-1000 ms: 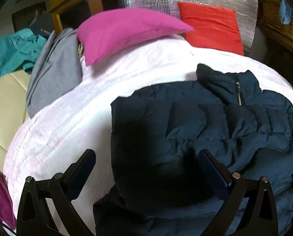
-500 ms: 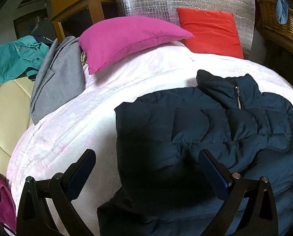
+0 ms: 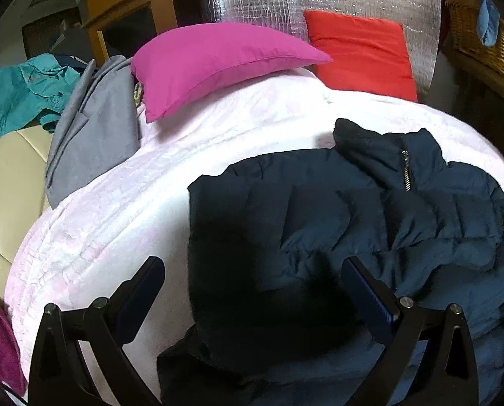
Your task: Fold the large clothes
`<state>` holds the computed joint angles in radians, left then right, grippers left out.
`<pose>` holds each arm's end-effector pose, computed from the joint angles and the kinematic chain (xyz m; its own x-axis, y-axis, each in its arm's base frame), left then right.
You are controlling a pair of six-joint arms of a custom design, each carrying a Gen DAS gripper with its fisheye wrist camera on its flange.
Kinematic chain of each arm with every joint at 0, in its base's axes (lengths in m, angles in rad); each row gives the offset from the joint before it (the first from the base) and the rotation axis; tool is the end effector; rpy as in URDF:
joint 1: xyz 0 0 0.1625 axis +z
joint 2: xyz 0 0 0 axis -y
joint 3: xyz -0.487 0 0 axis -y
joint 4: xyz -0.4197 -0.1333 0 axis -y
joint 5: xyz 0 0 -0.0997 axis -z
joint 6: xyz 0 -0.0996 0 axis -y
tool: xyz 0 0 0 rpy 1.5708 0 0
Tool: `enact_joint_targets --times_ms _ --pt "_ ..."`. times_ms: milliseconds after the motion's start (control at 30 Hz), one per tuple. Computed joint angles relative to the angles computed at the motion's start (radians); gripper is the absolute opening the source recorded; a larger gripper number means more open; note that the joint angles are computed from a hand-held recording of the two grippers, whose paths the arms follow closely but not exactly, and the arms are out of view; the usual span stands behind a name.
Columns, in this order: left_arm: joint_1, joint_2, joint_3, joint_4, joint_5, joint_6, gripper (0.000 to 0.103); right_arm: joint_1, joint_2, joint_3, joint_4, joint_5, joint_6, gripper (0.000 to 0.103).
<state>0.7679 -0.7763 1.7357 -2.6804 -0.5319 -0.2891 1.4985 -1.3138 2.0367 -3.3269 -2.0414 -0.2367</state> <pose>-0.3474 -0.6401 0.1250 -0.6294 0.0680 -0.7741 0.5549 0.7368 -0.3864 0.0470 -0.5707 0.3960 -0.8455 0.3204 0.4271 -0.1659 0.6027 -0.7805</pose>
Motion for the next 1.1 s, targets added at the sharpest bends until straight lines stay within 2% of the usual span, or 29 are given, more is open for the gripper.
enact_joint_targets --times_ms 100,167,233,333,433,500,567,667,767,833,900,967,1033,1100 --pt "0.018 0.017 -0.04 0.164 -0.013 -0.072 0.103 0.008 0.013 -0.008 0.025 -0.008 -0.026 0.019" --pt "0.039 0.034 -0.071 0.289 -0.036 -0.122 0.103 0.015 0.043 -0.038 0.092 -0.094 -0.03 0.02" --pt "0.043 0.024 -0.07 0.286 -0.062 -0.144 0.103 0.004 0.051 -0.059 0.181 -0.122 0.001 0.018" --pt "0.041 0.006 -0.068 0.287 -0.077 -0.145 0.103 -0.003 0.028 -0.054 0.177 -0.087 0.015 0.017" --pt "0.031 -0.016 -0.046 0.215 -0.069 -0.125 0.103 -0.003 0.011 -0.028 0.041 -0.071 0.021 0.019" --pt "0.024 -0.028 -0.031 0.151 -0.061 -0.107 0.103 -0.003 0.004 -0.008 -0.055 -0.027 0.001 0.019" --pt "0.018 -0.034 -0.02 0.096 -0.048 -0.095 0.103 -0.003 -0.001 0.011 -0.099 0.064 -0.02 0.019" --pt "0.026 -0.033 -0.027 0.109 -0.067 -0.096 0.103 0.007 0.011 0.012 -0.057 0.154 -0.059 0.019" --pt "0.036 -0.013 -0.048 0.193 -0.074 -0.128 0.103 0.02 0.04 -0.011 0.067 0.196 -0.088 0.019" --pt "0.05 0.017 -0.081 0.304 -0.071 -0.16 0.103 0.023 0.067 -0.042 0.179 0.178 -0.084 0.02" --pt "0.061 0.013 -0.082 0.299 -0.092 -0.165 0.103 0.03 0.106 -0.07 0.248 0.096 -0.094 0.02" --pt "0.063 0.002 -0.087 0.316 -0.116 -0.185 0.103 0.024 0.107 -0.07 0.246 0.104 -0.099 0.02" --pt "0.056 -0.007 -0.075 0.278 -0.106 -0.163 0.103 0.013 0.079 -0.074 0.292 0.143 -0.072 0.02" --pt "0.047 -0.019 -0.063 0.232 -0.097 -0.132 0.103 -0.005 0.036 -0.056 0.278 0.181 -0.058 0.02"
